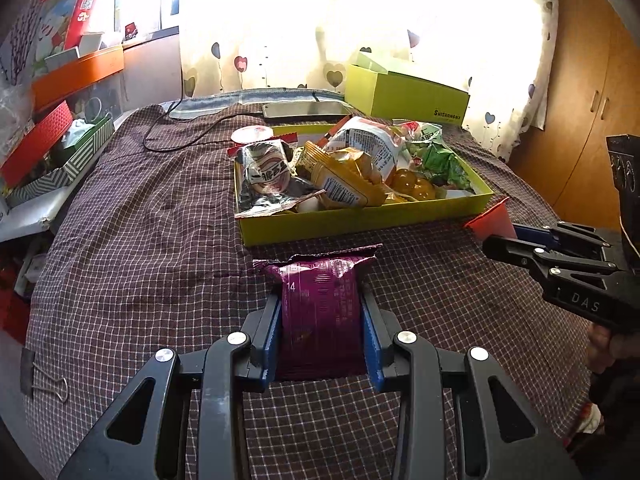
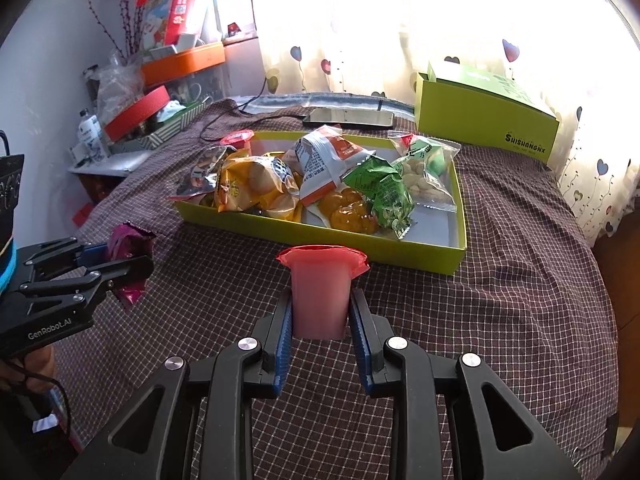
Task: Organize snacks
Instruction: 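Carry the magenta packet and pink cup over the tray with both tools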
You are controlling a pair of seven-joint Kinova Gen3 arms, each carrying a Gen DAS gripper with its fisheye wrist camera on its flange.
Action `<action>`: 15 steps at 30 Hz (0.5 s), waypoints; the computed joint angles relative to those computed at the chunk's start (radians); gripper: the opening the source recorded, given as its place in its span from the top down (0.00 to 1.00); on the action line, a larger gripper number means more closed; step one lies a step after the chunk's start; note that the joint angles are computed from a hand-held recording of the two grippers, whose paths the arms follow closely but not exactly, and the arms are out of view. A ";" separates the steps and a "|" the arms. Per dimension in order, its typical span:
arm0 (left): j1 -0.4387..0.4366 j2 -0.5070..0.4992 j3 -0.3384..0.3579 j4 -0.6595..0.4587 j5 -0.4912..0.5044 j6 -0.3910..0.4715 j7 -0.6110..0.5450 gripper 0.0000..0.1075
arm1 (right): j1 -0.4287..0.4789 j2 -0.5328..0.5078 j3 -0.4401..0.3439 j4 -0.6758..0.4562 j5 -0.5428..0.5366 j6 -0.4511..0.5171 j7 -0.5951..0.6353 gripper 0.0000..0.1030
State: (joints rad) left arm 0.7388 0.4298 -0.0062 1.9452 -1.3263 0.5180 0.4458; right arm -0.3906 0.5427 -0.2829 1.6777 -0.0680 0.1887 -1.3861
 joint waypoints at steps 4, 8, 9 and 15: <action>0.008 -0.002 0.005 -0.008 -0.003 0.008 0.003 0.67 | 0.020 -0.012 -0.020 0.018 -0.006 -0.012 0.009 0.75; 0.011 -0.002 0.007 -0.016 -0.011 0.006 0.010 0.67 | 0.035 -0.022 -0.033 0.031 -0.012 -0.023 0.016 0.75; 0.010 -0.003 0.007 -0.017 -0.014 0.003 0.011 0.67 | 0.037 -0.023 -0.034 0.031 -0.012 -0.024 0.017 0.75; 0.004 -0.002 0.008 -0.026 -0.031 -0.009 0.013 0.67 | 0.040 -0.030 -0.033 0.032 -0.015 -0.030 0.016 0.75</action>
State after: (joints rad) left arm 0.7431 0.4277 0.0019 1.9192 -1.3578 0.5088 0.4592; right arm -0.3511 0.5129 -0.3162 1.7099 -0.0826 0.1589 -1.3696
